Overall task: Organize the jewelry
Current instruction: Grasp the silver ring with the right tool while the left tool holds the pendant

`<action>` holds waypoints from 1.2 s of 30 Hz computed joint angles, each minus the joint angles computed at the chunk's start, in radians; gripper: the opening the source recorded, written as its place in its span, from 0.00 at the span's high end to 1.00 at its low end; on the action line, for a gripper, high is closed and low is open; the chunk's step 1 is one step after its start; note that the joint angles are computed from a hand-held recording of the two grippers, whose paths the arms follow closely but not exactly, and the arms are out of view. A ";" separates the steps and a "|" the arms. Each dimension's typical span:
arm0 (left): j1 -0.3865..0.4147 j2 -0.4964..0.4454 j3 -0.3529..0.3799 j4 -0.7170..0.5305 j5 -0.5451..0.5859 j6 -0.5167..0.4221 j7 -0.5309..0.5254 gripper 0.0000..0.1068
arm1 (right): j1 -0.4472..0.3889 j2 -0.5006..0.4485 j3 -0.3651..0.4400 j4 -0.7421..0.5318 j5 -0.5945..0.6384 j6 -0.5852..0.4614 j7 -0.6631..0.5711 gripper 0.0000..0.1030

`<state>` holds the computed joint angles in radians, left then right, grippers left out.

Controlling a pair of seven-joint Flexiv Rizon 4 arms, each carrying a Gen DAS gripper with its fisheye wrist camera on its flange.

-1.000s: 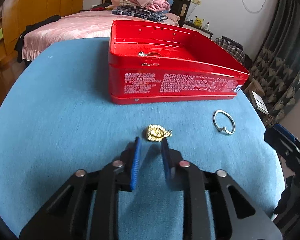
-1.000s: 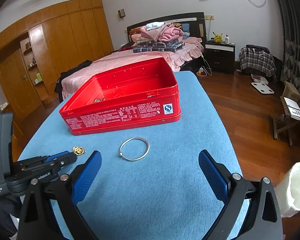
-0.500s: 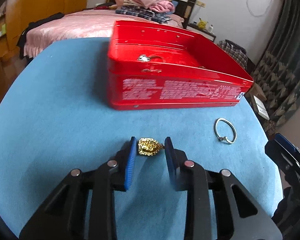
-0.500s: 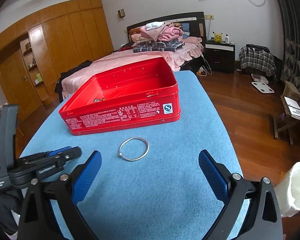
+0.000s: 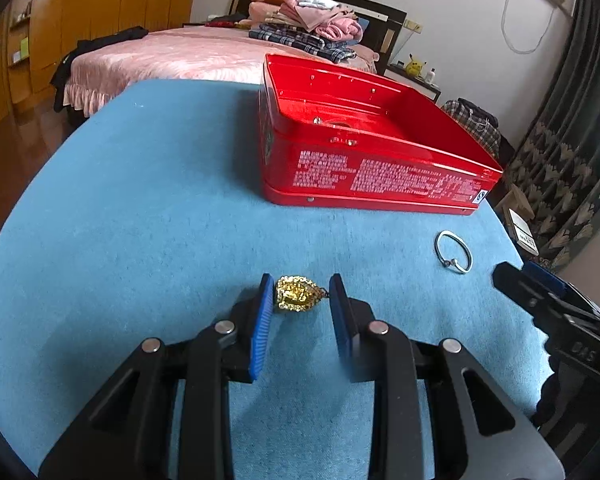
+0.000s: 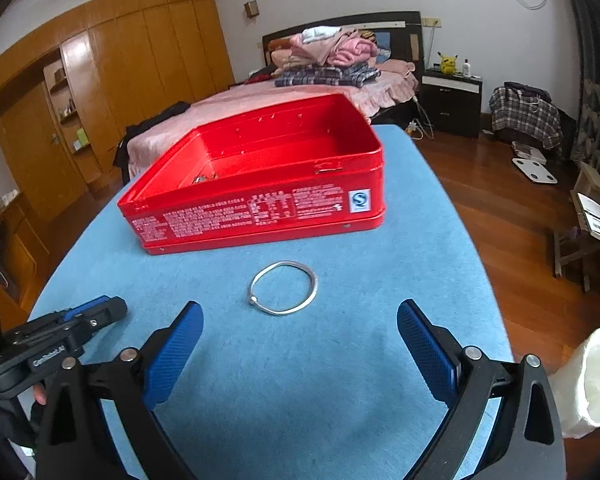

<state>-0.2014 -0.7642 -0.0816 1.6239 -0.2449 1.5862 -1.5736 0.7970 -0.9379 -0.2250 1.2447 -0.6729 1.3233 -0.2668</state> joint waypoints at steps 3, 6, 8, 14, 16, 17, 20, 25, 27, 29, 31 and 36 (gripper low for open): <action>0.003 0.001 -0.003 -0.002 0.000 0.001 0.000 0.75 | -0.042 -0.036 0.088 -0.086 0.047 -0.081 -0.079 0.07; 0.002 -0.003 0.000 -0.014 0.000 -0.008 0.003 0.75 | -0.055 -0.062 0.124 -0.143 0.085 -0.134 -0.124 0.08; 0.003 -0.005 -0.001 -0.017 0.001 -0.009 0.004 0.75 | -0.064 -0.081 0.148 -0.183 0.110 -0.163 -0.159 0.10; 0.015 -0.012 -0.014 -0.024 -0.001 -0.008 0.012 0.75 | -0.083 -0.120 0.196 -0.265 0.183 -0.230 -0.253 0.20; 0.017 -0.013 -0.016 -0.024 -0.001 -0.008 0.014 0.75 | -0.080 -0.130 0.196 -0.289 0.193 -0.257 -0.280 0.23; 0.017 -0.014 -0.016 -0.026 -0.002 -0.011 0.016 0.75 | -0.077 -0.133 0.193 -0.297 0.196 -0.269 -0.288 0.25; 0.017 -0.017 -0.018 -0.030 -0.002 -0.015 0.019 0.75 | -0.067 -0.142 0.179 -0.321 0.196 -0.311 -0.308 0.38; 0.015 -0.016 -0.017 -0.030 -0.004 -0.022 0.021 0.75 | -0.060 -0.132 0.168 -0.304 0.189 -0.308 -0.331 0.53; 0.014 -0.014 -0.016 -0.027 -0.003 -0.020 0.021 0.75 | -0.056 -0.126 0.165 -0.292 0.185 -0.305 -0.337 0.53; 0.011 -0.011 -0.011 -0.025 -0.003 -0.019 0.019 0.75 | -0.051 -0.115 0.161 -0.271 0.179 -0.298 -0.338 0.53; 0.010 -0.010 -0.011 -0.024 -0.003 -0.019 0.018 0.75 | -0.046 -0.101 0.157 -0.243 0.173 -0.279 -0.335 0.54; 0.013 -0.006 -0.017 -0.018 -0.001 -0.017 0.022 0.75 | -0.033 -0.062 0.141 -0.163 0.152 -0.229 -0.304 0.55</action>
